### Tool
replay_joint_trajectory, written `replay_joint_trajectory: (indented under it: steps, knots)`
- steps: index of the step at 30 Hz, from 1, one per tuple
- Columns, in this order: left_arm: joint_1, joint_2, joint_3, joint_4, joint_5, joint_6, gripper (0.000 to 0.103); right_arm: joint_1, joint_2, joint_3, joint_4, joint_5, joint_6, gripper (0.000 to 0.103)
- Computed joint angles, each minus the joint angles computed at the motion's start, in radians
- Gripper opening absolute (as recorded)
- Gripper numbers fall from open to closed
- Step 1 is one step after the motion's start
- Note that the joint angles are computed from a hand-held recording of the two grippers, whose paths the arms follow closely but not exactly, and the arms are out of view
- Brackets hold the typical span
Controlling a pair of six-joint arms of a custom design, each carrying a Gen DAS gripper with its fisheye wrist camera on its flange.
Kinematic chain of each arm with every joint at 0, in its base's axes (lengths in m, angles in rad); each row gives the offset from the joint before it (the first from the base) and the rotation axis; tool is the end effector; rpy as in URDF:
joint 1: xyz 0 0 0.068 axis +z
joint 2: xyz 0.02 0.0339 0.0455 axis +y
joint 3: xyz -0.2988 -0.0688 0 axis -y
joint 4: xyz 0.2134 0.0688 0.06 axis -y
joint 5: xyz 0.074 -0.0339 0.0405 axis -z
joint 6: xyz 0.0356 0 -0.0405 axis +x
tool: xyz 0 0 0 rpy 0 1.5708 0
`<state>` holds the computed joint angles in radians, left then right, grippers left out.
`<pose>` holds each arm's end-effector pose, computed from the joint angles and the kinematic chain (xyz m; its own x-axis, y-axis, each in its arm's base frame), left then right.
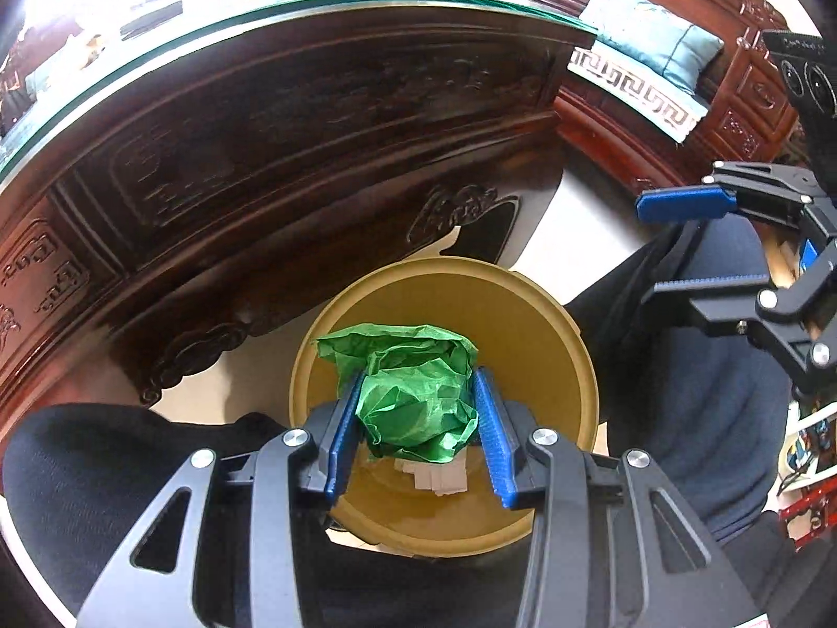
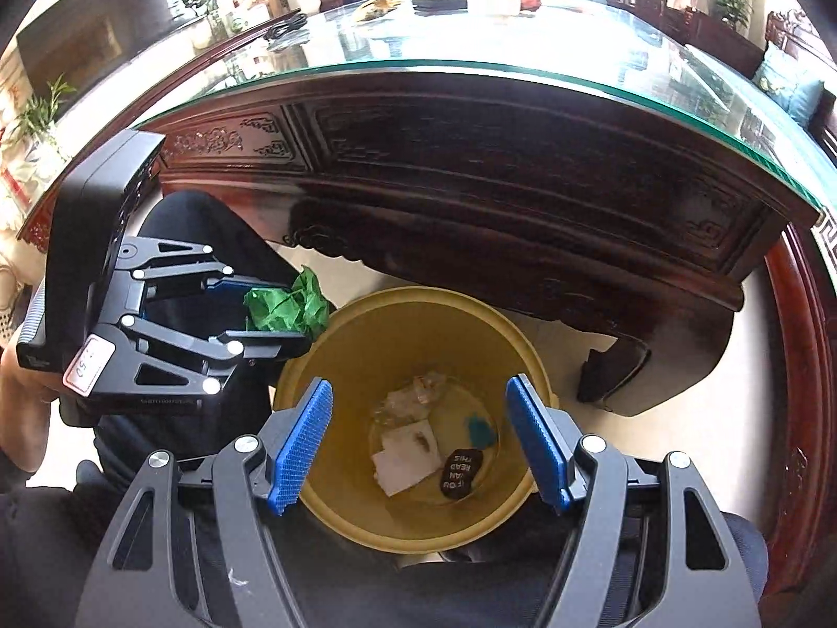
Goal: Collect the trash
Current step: 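Open both tools over the yellow bin to drop bag and cloth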
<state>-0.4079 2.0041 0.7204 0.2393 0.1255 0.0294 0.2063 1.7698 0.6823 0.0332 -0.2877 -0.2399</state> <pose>0.2905 -0.1304 0.1025 -0.7801 0.3689 -0.5054 0.4744 0.8753 -0.0934 0.2767 0.0682 0.1513 -0.7475 -0.3892 -0.5383 -0.5263 0.8415 0.1223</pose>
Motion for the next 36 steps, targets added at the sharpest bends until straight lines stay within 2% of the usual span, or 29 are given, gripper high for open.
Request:
replay_joint_trajectory:
  steps: [3, 4, 5, 6, 25, 29, 33, 36]
  knots:
    - [-0.006, 0.013, 0.022, -0.018, 0.016, 0.001, 0.048, -0.023, -0.008, -0.001, -0.003, -0.004, -0.009, 0.068]
    - [-0.007, 0.015, 0.026, -0.02, 0.022, -0.004, 0.054, -0.031, -0.011, -0.002, -0.003, -0.004, -0.011, 0.068]
    - [-0.007, 0.016, 0.026, -0.016, 0.022, -0.012, 0.065, -0.037, -0.01, -0.002, -0.002, -0.007, -0.013, 0.067]
    - [-0.008, 0.015, 0.026, -0.014, 0.025, -0.014, 0.068, -0.046, -0.01, 0.0, -0.005, -0.012, -0.013, 0.068]
    - [-0.007, -0.01, 0.025, -0.019, 0.002, -0.001, 0.069, -0.048, -0.006, 0.011, -0.009, -0.025, -0.027, 0.068]
    - [-0.002, -0.04, 0.02, -0.014, -0.058, 0.017, 0.069, -0.04, -0.004, 0.028, -0.023, -0.021, -0.025, 0.068]
    - [0.038, -0.07, 0.044, -0.034, -0.039, 0.029, 0.069, -0.03, 0.005, 0.063, -0.041, -0.02, -0.021, 0.067]
    - [0.069, -0.09, 0.077, -0.06, -0.036, 0.042, 0.069, -0.037, 0.026, 0.127, -0.094, -0.09, -0.014, 0.067]
